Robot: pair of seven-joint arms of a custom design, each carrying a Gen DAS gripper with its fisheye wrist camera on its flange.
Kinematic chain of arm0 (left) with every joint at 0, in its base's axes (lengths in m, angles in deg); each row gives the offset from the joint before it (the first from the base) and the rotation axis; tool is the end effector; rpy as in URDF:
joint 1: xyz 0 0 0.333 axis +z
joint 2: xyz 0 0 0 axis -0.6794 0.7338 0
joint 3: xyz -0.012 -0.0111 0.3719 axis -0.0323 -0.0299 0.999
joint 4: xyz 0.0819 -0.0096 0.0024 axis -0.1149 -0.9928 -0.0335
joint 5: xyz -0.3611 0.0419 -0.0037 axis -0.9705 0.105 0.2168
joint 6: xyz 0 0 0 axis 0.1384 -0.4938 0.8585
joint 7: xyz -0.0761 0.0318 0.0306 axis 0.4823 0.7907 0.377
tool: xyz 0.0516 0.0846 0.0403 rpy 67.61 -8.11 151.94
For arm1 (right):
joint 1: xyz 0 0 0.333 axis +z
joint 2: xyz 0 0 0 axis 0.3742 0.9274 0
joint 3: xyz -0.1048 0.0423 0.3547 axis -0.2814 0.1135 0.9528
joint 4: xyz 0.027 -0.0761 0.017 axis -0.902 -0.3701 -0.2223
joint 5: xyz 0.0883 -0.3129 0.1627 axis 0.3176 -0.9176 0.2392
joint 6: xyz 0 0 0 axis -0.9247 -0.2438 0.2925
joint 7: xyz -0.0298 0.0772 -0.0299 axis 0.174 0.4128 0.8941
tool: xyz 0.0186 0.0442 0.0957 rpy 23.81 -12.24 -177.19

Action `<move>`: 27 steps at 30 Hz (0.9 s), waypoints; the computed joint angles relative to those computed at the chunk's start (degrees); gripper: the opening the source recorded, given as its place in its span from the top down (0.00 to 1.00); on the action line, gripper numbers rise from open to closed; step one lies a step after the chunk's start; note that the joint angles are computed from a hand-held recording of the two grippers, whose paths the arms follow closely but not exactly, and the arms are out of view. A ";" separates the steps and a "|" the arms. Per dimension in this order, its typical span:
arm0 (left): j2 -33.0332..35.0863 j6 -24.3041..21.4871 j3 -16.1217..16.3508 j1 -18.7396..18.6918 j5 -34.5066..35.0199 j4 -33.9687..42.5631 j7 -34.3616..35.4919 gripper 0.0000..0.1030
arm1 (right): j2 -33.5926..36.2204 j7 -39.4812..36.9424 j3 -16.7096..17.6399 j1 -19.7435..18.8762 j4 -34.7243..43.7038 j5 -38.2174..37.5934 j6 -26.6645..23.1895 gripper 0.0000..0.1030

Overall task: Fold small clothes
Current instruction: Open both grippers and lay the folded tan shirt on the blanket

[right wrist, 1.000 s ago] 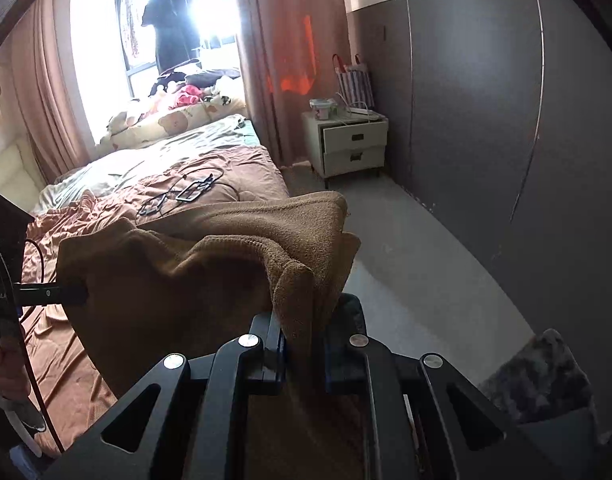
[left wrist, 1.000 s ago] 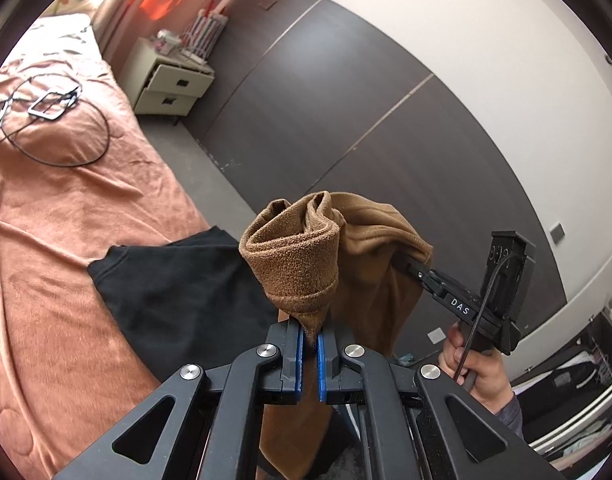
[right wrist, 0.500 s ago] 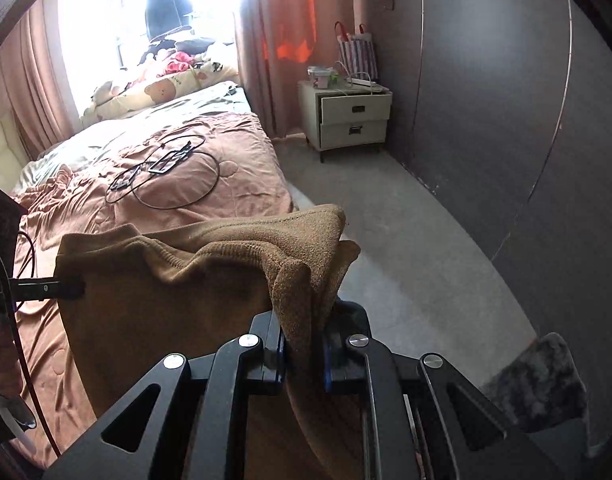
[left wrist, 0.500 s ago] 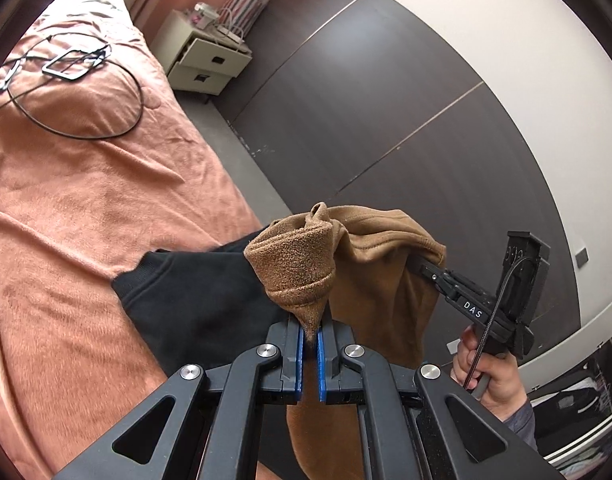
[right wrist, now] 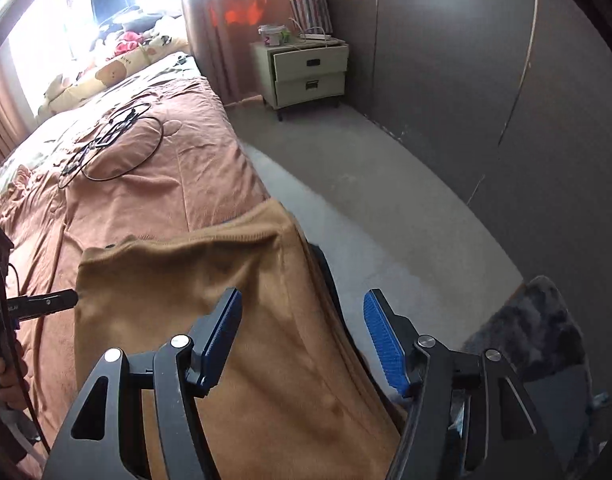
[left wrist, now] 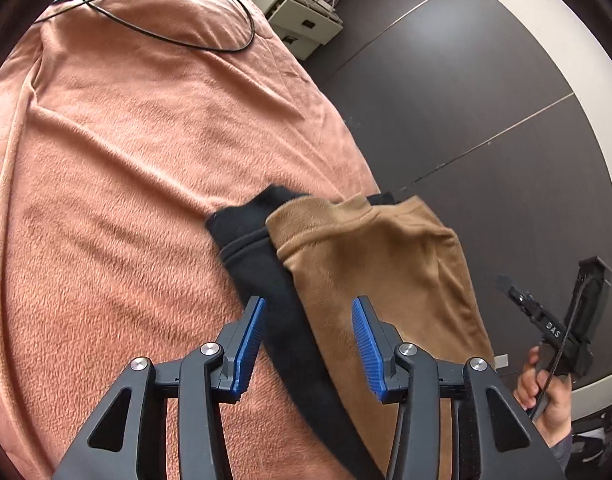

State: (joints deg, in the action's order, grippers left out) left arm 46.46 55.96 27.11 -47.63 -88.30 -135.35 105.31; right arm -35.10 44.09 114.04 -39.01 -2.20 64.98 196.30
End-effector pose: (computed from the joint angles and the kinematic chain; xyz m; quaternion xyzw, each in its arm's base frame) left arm 0.7587 -0.2571 0.5122 0.6028 -0.6992 0.3597 0.1361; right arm 0.3626 0.4363 0.7221 -0.5556 0.7440 -0.2591 0.2659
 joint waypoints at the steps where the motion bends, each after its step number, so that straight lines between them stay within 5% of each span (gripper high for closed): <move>1: -0.61 0.43 -0.42 0.41 -0.58 -1.28 0.52 0.55 | -0.32 -0.51 -0.95 1.49 -1.12 -0.13 0.12 0.47; 5: -2.33 3.03 -1.61 1.12 -2.39 -4.93 3.52 0.55 | 0.20 -0.62 -3.13 8.35 -6.73 -0.81 1.96 0.74; 11: -1.98 2.48 -1.34 0.07 -2.79 -4.60 3.61 0.55 | 3.56 1.15 -3.99 15.13 -12.33 -3.25 3.72 0.79; 22: 1.98 2.07 -0.84 -1.75 -1.21 1.42 1.28 0.57 | 12.57 9.43 2.21 10.29 -10.33 -11.06 3.46 0.79; 27: 4.45 1.60 0.40 -3.19 1.17 5.66 -1.74 0.79 | 14.68 12.09 2.98 10.72 -10.59 -13.98 4.61 0.79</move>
State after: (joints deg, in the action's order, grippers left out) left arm 50.91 57.55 27.51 -50.83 -87.13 -129.69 103.57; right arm -20.42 56.19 117.02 -28.29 -12.79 50.99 200.91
